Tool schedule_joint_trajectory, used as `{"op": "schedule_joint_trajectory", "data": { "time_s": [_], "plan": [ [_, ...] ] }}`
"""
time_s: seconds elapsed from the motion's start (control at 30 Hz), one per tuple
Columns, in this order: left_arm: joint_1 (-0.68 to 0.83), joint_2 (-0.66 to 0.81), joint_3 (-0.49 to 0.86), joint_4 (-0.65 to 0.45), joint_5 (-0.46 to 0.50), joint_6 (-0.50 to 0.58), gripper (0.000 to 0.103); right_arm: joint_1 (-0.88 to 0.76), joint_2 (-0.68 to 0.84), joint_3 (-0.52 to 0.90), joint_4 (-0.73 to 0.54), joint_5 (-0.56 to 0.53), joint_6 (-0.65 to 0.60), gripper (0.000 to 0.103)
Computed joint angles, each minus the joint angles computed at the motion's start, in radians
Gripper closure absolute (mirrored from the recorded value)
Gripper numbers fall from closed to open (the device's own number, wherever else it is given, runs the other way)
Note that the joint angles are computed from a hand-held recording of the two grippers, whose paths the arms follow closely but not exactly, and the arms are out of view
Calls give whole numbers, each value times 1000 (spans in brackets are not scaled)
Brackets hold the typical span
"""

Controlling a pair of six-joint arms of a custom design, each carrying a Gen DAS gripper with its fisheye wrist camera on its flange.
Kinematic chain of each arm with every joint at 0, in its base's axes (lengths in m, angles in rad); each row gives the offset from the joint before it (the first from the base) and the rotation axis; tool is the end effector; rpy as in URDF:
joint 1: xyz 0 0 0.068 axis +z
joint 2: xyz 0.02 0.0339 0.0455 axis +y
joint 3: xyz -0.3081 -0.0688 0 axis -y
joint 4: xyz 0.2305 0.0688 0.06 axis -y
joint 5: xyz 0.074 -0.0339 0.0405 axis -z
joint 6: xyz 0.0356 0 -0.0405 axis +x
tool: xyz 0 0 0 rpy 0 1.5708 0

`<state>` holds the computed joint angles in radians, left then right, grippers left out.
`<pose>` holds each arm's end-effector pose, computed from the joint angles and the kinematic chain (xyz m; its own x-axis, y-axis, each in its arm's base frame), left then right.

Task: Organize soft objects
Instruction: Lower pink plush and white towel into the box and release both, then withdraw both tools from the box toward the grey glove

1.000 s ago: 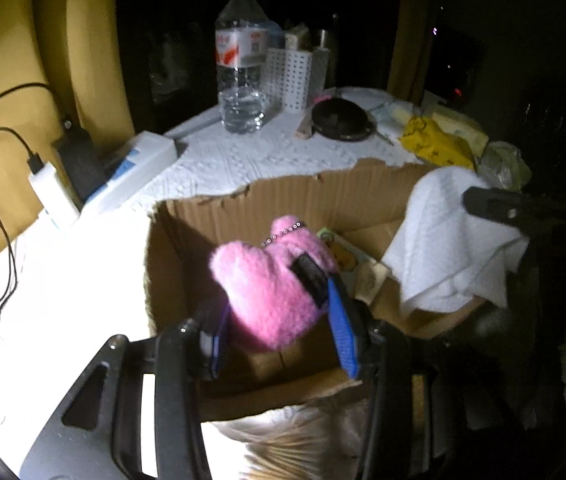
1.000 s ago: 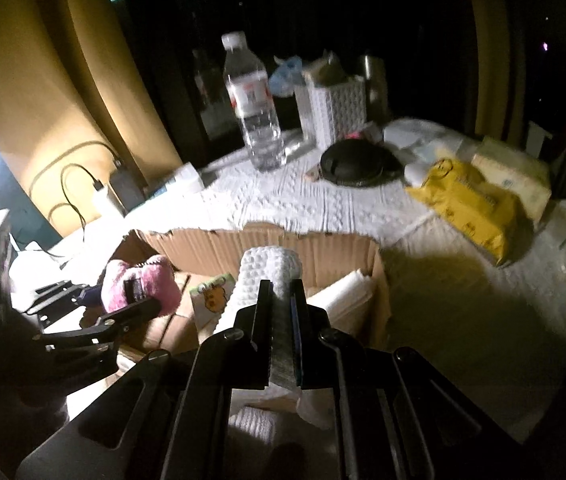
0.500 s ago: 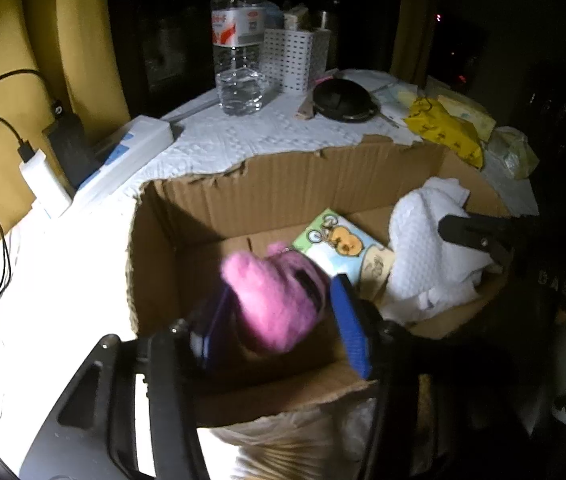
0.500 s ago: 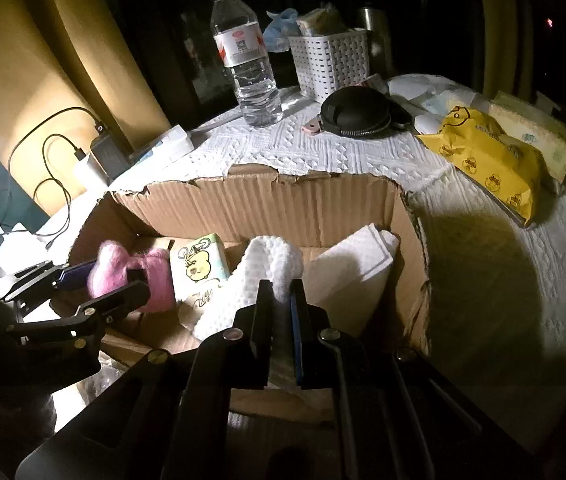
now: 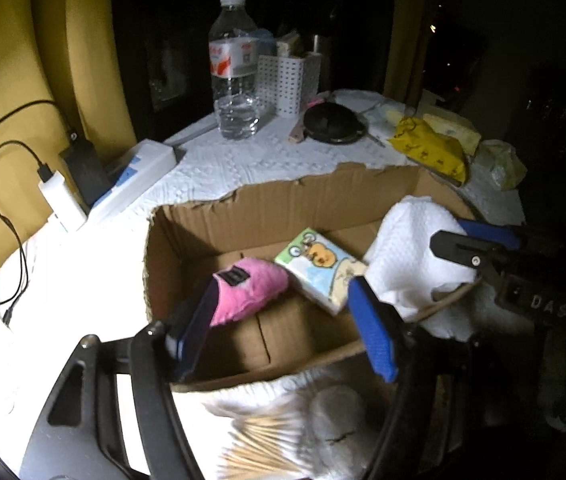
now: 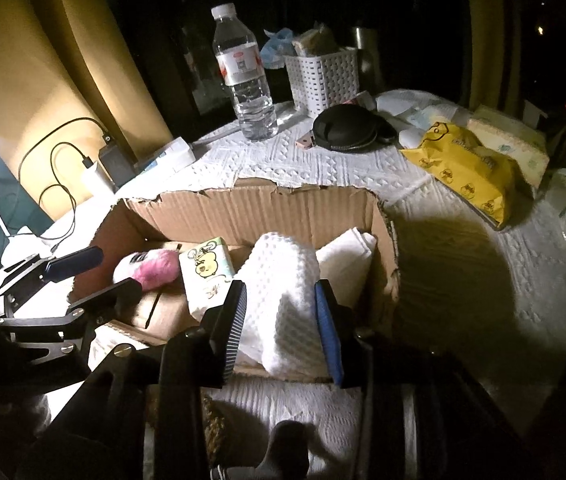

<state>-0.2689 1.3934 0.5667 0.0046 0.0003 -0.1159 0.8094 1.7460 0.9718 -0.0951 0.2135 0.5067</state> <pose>0.2318 -0.0639 0.2075 -0.7323 0.0818 -0.6761 0.1824 0.9800 -0.0789 0.2474 0.2486 0.2155 -0.7583 -0.1082 -0.6428 -0.2803 0.9444 0.1717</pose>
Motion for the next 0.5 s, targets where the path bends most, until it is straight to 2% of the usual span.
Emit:
{"op": "schedule_joint_trajectory", "data": {
  "time_s": [0.5],
  "plan": [
    [-117, -151, 26, -131, -107, -54, 34, 65, -146, -70, -46, 90, 35, 61]
  ]
}}
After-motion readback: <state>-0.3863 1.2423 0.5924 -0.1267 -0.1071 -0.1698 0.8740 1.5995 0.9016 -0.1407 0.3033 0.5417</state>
